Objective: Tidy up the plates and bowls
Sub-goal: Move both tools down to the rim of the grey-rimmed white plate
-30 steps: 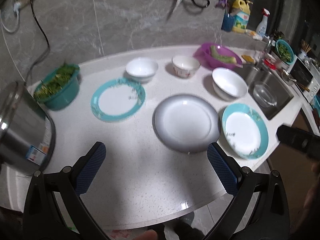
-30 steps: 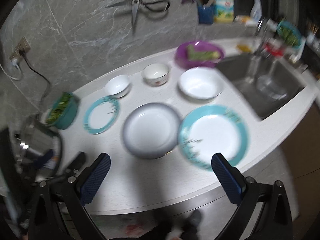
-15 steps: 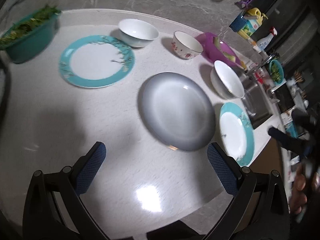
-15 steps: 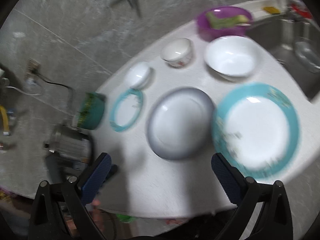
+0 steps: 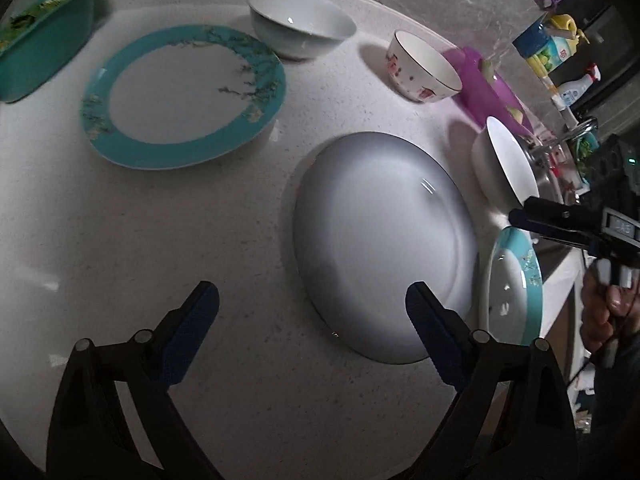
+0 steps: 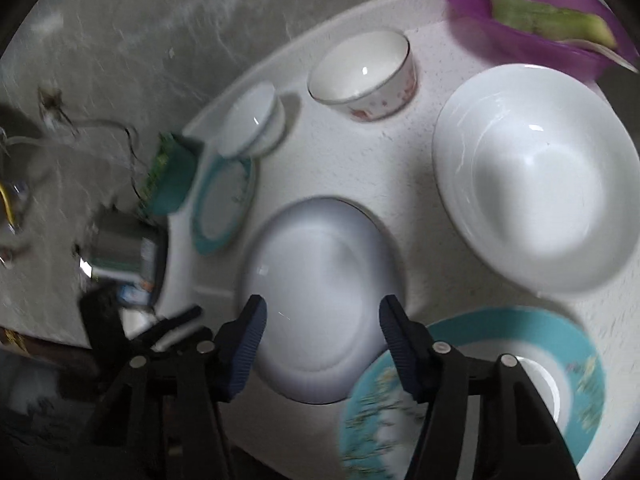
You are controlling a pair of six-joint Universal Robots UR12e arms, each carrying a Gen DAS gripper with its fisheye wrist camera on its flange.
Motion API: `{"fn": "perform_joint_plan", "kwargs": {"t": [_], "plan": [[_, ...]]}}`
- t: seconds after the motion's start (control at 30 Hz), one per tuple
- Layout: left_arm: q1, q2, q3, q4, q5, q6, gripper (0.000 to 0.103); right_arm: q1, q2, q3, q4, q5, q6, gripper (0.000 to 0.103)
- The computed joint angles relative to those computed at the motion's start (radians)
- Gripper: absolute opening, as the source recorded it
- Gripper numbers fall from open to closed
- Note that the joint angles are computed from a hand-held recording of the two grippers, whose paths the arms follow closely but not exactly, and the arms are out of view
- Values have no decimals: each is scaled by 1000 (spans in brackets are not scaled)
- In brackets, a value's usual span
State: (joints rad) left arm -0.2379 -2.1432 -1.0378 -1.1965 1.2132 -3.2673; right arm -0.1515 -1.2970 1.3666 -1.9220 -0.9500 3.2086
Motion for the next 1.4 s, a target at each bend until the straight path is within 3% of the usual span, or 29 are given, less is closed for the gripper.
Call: {"fn": "perform_joint_plan", "kwargs": {"t": [0.27, 0.33, 0.7, 0.93, 1.17, 1.4], "plan": [[0, -68, 91, -99, -49, 49, 76, -3, 44, -46, 97, -19, -43, 56], [3, -78, 102, -119, -71, 57, 68, -1, 56, -63, 124, -30, -58, 54], [-2, -91, 125, -159, -48, 100, 65, 5, 100, -131, 230, -73, -99, 49], [-1, -97, 133, -178, -84, 151, 65, 18, 112, -159, 281, -111, -160, 44], [4, -98, 136, -196, -97, 154, 65, 29, 132, -202, 323, -179, -124, 43], [6, -98, 134, -203, -141, 166, 65, 38, 171, -277, 440, -191, -197, 46]]}}
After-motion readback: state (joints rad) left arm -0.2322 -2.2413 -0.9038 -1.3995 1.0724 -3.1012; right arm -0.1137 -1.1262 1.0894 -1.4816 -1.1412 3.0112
